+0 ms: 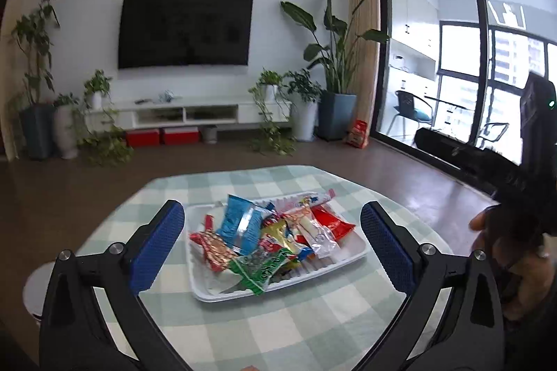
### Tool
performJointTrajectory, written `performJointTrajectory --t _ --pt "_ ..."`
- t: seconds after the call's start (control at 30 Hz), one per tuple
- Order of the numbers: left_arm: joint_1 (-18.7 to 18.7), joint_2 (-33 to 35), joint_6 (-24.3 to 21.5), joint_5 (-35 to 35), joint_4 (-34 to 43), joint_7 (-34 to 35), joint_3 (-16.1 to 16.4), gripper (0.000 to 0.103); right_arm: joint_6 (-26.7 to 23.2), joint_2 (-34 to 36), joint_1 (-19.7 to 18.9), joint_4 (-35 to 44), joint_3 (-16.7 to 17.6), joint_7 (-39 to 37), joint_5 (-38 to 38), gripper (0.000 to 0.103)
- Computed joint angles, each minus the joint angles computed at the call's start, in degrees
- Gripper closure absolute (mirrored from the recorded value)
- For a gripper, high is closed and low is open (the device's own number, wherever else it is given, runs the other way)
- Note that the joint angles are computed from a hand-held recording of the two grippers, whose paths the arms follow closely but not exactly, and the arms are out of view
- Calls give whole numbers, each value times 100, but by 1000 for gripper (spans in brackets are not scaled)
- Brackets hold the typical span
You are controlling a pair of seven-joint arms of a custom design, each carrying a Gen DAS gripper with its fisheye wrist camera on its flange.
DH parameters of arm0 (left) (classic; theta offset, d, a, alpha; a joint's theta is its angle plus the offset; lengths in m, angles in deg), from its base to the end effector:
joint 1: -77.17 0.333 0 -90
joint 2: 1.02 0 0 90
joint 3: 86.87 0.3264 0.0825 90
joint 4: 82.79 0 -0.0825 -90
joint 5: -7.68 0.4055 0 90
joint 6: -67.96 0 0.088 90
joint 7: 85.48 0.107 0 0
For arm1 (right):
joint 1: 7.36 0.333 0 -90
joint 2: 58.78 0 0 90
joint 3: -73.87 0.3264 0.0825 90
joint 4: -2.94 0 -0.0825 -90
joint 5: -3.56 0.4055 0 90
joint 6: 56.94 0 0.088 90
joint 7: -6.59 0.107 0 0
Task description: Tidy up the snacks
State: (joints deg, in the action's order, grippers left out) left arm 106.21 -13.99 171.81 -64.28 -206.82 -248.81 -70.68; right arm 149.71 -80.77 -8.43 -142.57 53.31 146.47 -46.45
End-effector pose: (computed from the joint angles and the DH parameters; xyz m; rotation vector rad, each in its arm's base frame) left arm 0.4092 0.3137 0.5371 -0.9915 1.9703 -1.4534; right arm 0.4315 -0.0854 0.5496 -1.1656 1.4859 -0.8740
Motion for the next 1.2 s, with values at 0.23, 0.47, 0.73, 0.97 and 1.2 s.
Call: performJointTrajectory --t 0.23,0.47,0.73,0.97,1.2 --pt "232 -1236 824 -199 -824 -32 406 0 -268 -1848 -1362 -1312 1621 -1381 2012 0" --pt "358 -1733 535 885 -941 -411 901 0 -1149 -3555 -931 -2053 1500 -1920 2163 0" --pt "583 -2070 1055 2220 -1426 -918 827 0 -3009 -4778 -39 -2556 1099 -2483 2588 0" --pt "485 -1916 1252 2732 -1602 -1155 689 0 -3920 -4872 -26 -2666 1269 -2715 3191 0" --pt "313 -1685 1640 2757 -1700 -1265 514 0 -4076 -4651 -373 -2743 1793 -2666 3403 0"
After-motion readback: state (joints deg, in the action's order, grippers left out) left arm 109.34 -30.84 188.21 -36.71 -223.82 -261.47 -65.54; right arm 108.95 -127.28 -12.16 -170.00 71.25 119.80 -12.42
